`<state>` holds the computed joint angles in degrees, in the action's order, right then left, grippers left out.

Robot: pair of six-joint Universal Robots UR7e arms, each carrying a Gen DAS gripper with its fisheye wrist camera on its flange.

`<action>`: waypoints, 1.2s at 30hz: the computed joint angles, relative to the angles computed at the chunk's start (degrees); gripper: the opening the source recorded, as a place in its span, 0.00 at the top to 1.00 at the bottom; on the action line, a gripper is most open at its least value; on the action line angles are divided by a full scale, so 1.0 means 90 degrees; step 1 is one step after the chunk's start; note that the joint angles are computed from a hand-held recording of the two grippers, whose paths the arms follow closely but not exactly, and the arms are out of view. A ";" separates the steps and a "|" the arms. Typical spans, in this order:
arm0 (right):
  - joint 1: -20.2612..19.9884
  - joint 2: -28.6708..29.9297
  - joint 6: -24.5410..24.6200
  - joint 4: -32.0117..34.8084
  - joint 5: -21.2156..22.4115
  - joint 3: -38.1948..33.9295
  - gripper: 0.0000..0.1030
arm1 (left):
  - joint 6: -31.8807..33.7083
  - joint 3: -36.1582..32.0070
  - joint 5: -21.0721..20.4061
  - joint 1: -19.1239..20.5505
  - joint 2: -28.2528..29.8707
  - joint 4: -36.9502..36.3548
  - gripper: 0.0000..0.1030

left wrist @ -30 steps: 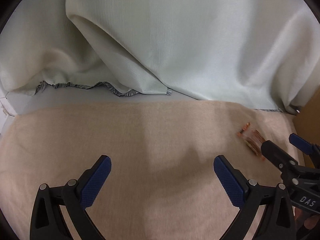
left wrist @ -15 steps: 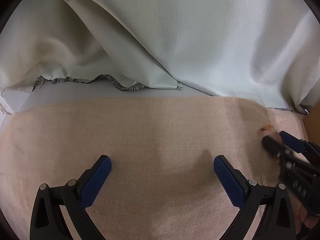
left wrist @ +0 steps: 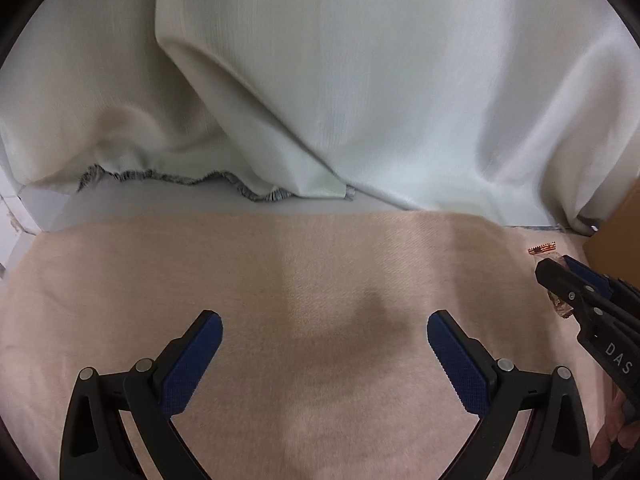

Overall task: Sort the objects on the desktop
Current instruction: 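Lift the snack packet with the right tool and carry it over the box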

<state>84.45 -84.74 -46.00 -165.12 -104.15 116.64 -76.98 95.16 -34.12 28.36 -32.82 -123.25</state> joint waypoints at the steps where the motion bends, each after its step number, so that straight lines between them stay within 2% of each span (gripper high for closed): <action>1: 0.0032 -0.0084 0.0005 0.0085 0.0011 -0.0016 0.65 | -0.0029 -0.0045 0.0040 -0.0036 -0.0018 0.0088 0.00; 4: 0.0110 -0.0354 -0.0013 0.0137 0.0082 0.0092 0.65 | -0.0256 -0.0212 0.0116 -0.0238 0.0032 0.0361 0.00; 6: 0.0139 -0.0561 -0.0045 0.0173 0.0146 0.0191 0.65 | -0.0436 0.0053 0.0164 -0.0402 -0.0244 0.0493 0.00; 12: 0.0200 -0.1127 -0.0110 0.0231 0.0370 0.0515 0.65 | -0.1074 0.0187 0.0244 -0.0836 -0.0444 0.1055 0.00; 25: 0.0153 -0.2522 -0.0307 0.0787 0.0935 0.1013 0.65 | -0.2677 -0.0019 0.0280 -0.1824 -0.0676 0.2902 0.00; 36: -0.0157 -0.3246 -0.0473 0.1187 0.1374 0.0896 0.65 | -0.2997 -0.0850 0.0357 -0.2230 -0.0239 0.3702 0.00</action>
